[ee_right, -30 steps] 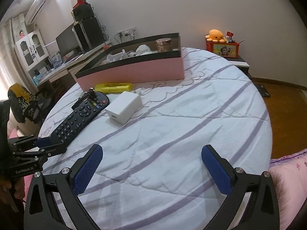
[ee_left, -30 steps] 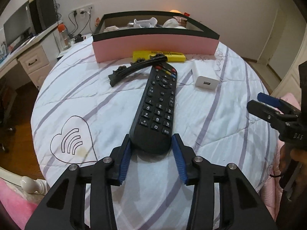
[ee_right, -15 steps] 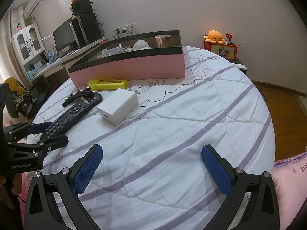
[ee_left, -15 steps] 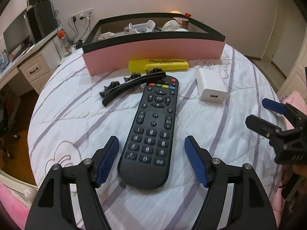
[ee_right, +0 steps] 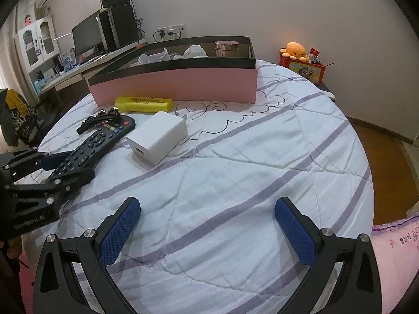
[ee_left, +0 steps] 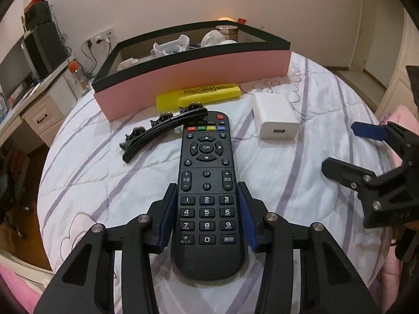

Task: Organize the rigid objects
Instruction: 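Lower the left tool onto the black remote and close on it, then lift the remote with the left tool while the right tool approaches the black hair clip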

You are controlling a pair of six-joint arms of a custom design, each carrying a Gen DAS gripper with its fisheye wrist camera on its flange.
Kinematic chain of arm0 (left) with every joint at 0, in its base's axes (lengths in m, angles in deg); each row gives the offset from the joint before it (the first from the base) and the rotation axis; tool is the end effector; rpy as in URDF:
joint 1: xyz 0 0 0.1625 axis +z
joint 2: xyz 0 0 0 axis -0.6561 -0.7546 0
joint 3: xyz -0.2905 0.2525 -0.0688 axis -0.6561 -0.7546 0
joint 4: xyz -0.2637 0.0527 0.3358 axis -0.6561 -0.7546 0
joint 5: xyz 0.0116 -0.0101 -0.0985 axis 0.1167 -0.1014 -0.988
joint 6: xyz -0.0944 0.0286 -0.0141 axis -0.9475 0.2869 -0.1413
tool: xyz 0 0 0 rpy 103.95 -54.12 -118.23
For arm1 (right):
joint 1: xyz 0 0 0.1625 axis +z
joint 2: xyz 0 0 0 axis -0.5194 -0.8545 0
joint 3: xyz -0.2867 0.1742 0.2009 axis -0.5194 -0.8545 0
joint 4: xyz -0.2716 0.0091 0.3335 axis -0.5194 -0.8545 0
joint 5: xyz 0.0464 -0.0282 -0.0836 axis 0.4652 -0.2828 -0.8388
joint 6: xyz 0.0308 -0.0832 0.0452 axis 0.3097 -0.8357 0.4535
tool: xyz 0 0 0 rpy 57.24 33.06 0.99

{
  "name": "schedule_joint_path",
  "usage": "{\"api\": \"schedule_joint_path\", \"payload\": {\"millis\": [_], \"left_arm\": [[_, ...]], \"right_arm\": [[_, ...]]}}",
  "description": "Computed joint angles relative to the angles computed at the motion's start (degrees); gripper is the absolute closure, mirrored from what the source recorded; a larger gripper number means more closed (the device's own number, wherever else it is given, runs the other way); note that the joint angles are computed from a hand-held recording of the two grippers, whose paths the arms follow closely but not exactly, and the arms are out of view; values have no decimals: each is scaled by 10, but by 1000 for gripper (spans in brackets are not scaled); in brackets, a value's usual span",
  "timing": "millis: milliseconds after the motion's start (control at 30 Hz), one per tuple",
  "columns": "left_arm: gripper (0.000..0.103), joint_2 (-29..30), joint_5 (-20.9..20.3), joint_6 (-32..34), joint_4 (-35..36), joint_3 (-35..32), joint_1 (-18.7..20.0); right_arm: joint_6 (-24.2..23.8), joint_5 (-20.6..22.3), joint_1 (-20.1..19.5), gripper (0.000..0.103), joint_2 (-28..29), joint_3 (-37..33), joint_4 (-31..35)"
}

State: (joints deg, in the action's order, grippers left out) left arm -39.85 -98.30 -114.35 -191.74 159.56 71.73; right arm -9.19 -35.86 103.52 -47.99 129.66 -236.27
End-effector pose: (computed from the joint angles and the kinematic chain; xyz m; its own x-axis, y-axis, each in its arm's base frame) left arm -0.3878 -0.4837 -0.1054 -0.6579 -0.1100 -0.7450 0.3979 0.7891 -0.4680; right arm -0.0527 -0.5885 0.3277 -0.6128 -0.6162 0.4947 -0.7651 0.6192 -0.1765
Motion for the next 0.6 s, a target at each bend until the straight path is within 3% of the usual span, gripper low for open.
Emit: {"api": "schedule_joint_path", "payload": {"millis": [333, 600], "left_arm": [[58, -28, -22, -21, -19, 57, -32], [55, -21, -17, 2, -67, 52, -14]], "right_arm": [[-2, -5, 1, 0, 0, 3, -8], [-3, -9, 2, 0, 0, 4, -12]]}}
